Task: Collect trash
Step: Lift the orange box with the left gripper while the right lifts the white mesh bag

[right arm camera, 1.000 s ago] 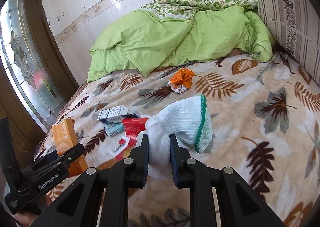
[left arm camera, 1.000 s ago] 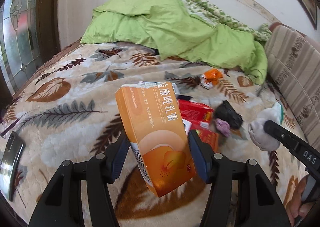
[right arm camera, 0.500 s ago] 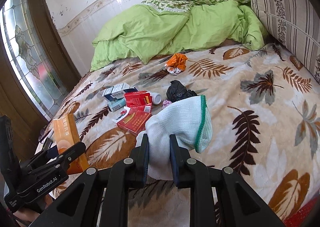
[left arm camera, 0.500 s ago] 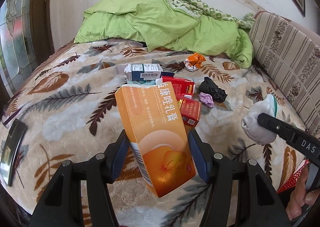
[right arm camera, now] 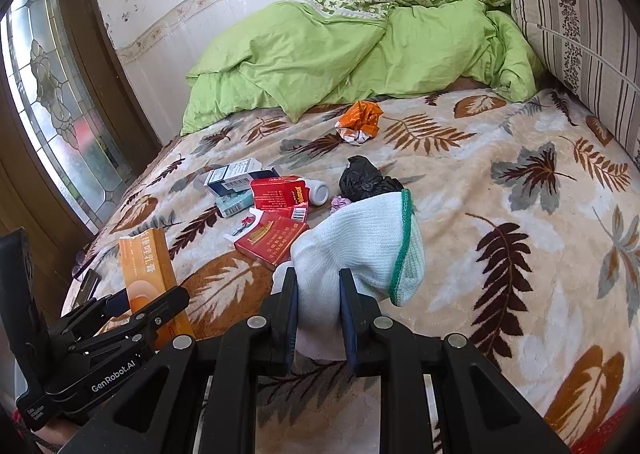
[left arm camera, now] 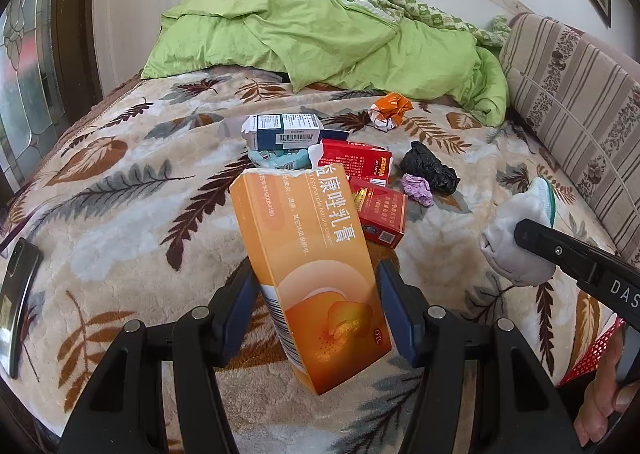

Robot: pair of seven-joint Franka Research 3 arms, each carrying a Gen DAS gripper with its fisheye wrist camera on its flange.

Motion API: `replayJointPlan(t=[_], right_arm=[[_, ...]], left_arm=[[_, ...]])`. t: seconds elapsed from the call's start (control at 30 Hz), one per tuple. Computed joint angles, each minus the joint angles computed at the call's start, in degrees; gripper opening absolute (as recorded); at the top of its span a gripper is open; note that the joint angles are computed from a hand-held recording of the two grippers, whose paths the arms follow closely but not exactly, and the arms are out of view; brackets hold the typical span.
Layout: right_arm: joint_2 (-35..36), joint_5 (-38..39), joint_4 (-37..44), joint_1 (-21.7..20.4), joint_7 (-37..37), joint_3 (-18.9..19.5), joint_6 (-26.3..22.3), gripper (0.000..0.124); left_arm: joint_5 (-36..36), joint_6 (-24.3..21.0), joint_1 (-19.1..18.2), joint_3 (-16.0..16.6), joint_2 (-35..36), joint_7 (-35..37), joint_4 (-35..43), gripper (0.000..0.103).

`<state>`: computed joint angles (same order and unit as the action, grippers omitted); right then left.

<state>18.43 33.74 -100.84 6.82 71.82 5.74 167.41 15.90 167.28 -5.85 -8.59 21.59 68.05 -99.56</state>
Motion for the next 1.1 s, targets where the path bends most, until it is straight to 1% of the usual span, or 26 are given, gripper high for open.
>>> replayJointPlan(t=[0.47, 0.63, 0.77, 0.83, 0.9, 1.0, 1.1], right_arm=[[0.05, 0.25, 0.09, -0.34, -0.15, -0.05, -0.19, 0.020], [-0.74, 2.19, -0.88, -1.08, -1.58, 0.69, 0.47, 0.020], [-2.03, 2.84, -2.50, -0.90, -2.03, 0.65, 1.58, 0.020], [-3.10, 3.16, -4.02, -0.79, -2.37, 0.49, 2.36, 0.020], [-3.95, 3.81, -5.09, -0.76, -2.47, 0.49, 2.60, 0.020], [-5.64, 6.22, -7.13, -1.35, -4.23, 1.01, 3.28, 0.020], [-7.75, 10.61, -9.30, -1.93, -8.08, 1.91, 4.38, 0.020]], left_arm=[[-1.41, 0.91, 0.64, -1.20, 0.42, 1.96, 0.06, 0.059], [-3.43, 1.33, 1.68, -2.93, 0.21, 4.02, -0.28, 0.059], [-2.64, 1.88, 0.47, -2.07, -0.36, 3.89, -0.98, 0.059], [-2.74, 2.22, 0.51, -2.24, -0.68, 4.19, -1.43, 0.059], [-1.76, 2.59, -0.42, -1.27, -1.26, 3.12, -2.06, 0.059], [-2.45, 2.79, 0.12, -2.13, -2.08, 3.43, -2.97, 0.059], [-5.01, 3.33, 1.74, -4.65, -3.37, 5.82, -4.63, 0.059]])
